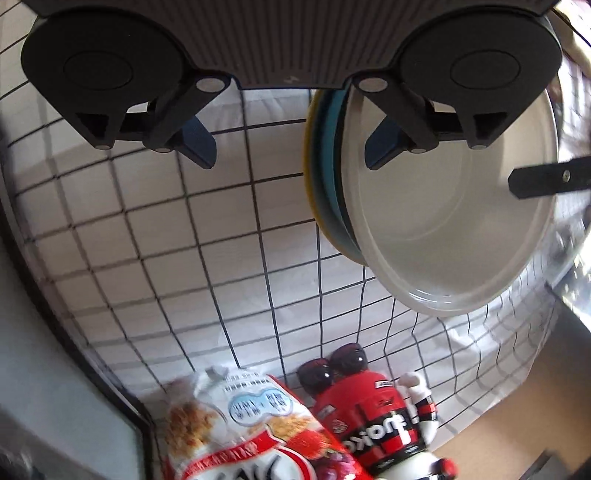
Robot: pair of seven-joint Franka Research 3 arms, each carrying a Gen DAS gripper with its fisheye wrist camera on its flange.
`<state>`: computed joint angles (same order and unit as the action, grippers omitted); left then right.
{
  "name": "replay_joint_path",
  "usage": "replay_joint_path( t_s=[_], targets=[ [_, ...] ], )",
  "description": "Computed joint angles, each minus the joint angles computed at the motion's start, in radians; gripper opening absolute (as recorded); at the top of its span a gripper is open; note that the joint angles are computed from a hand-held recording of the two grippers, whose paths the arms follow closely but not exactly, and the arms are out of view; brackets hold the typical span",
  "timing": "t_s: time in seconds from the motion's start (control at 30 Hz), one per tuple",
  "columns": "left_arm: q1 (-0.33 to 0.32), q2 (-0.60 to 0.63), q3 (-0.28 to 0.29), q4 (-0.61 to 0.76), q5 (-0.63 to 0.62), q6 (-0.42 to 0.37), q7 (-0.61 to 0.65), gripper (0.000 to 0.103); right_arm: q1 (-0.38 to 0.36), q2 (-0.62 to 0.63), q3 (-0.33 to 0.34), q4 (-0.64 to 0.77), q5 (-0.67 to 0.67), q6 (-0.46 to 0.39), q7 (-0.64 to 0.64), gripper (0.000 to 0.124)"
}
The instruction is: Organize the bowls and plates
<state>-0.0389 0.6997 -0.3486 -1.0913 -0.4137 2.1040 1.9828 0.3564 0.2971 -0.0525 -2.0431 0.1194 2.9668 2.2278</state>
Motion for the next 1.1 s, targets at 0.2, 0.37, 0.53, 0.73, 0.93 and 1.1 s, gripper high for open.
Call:
replay_joint_path(
  t_s=[0.2, 0.37, 0.53, 0.73, 0.93, 1.1],
  targets=[
    [0.008, -0.065, -0.002, -0.102, -0.022, 0.052, -0.002, 0.019, 0.053, 0.029, -0.056, 0.047, -0.101, -0.032, 0.018, 0.098],
    [-0.003, -0.137, 0.009, -0.206, -0.03, 0.138, -0.052, 0.02, -0.177, 0.045, 0.189, 0.058, 0.175, -0.036, -0.3, 0.103],
    [-0.048, -0.181, 0.033, -0.264, 0.049, 0.224, -0.088, 0.019, -0.187, 0.044, 0.207, 0.065, 0.265, -0.067, -0.491, 0.103],
    [-0.083, -0.24, 0.05, -0.362, 0.153, 0.347, -0.139, 0.02, -0.117, 0.04, 0.149, 0.039, 0.298, -0.006, -0.478, 0.103],
    [-0.083, -0.267, 0.049, -0.418, 0.16, 0.394, -0.225, 0.019, -0.201, 0.043, 0.223, 0.079, 0.409, -0.113, -0.732, 0.103],
    [-0.122, -0.312, 0.08, -0.476, 0.279, 0.436, -0.31, 0.02, -0.094, 0.004, 0.119, 0.017, 0.319, 0.018, -0.714, 0.097]
  ],
)
